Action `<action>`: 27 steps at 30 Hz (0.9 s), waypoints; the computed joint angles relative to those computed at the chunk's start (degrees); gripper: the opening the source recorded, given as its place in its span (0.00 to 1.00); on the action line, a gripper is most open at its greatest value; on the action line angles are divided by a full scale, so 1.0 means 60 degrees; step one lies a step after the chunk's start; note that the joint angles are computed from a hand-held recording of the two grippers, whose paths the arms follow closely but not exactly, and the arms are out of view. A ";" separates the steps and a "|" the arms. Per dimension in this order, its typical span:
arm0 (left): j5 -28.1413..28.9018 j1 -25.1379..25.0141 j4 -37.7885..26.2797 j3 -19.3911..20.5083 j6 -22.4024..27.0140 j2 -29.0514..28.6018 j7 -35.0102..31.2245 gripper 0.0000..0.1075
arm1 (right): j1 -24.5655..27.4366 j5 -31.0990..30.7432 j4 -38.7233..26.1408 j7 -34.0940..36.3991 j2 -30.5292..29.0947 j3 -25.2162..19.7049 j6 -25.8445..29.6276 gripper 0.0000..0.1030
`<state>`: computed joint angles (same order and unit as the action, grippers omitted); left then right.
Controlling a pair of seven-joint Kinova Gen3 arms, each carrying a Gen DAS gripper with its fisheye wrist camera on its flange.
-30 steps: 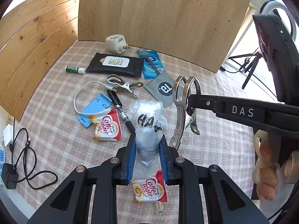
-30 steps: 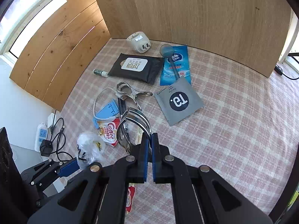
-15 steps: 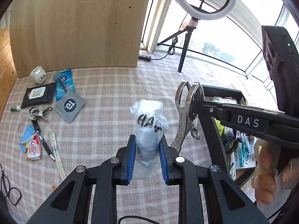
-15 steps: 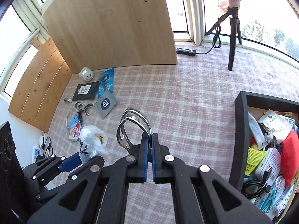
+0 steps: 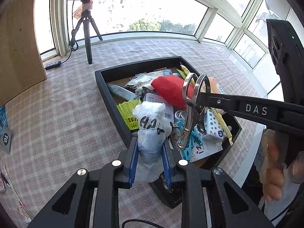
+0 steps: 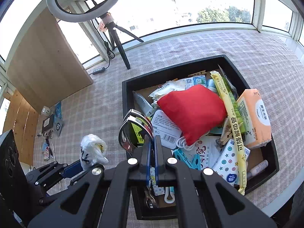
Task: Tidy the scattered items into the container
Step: 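Carry metal clip and plastic bag into the black tray and release both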
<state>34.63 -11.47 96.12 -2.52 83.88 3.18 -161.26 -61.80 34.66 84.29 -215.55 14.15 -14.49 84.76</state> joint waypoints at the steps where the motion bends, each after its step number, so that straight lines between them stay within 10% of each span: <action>1: -0.0023 0.0084 0.0089 0.0073 0.0027 -0.0086 -0.0008 0.21 | -0.0096 -0.0063 0.0114 -0.0245 -0.0087 -0.0022 0.0157 0.03; 5: -0.0062 0.0523 0.0465 0.0258 -0.0040 -0.0468 0.0080 0.25 | -0.0289 -0.0249 0.0470 -0.0998 -0.0349 -0.0246 0.0622 0.04; 8: -0.0167 0.0797 0.0651 0.0274 -0.0216 -0.0693 0.0245 0.53 | -0.0369 -0.0220 0.0565 -0.1214 -0.0430 -0.0402 0.0885 0.17; 11: -0.0155 0.0881 0.0721 0.0143 -0.0282 -0.0804 0.0148 0.53 | -0.0518 -0.0145 0.0310 -0.1365 -0.0287 -0.0485 0.1519 0.37; 27: -0.0264 -0.0253 -0.0185 -0.0390 -0.0559 0.0123 0.0378 0.51 | -0.0259 0.0526 -0.0509 0.0279 0.0317 -0.0076 0.0869 0.38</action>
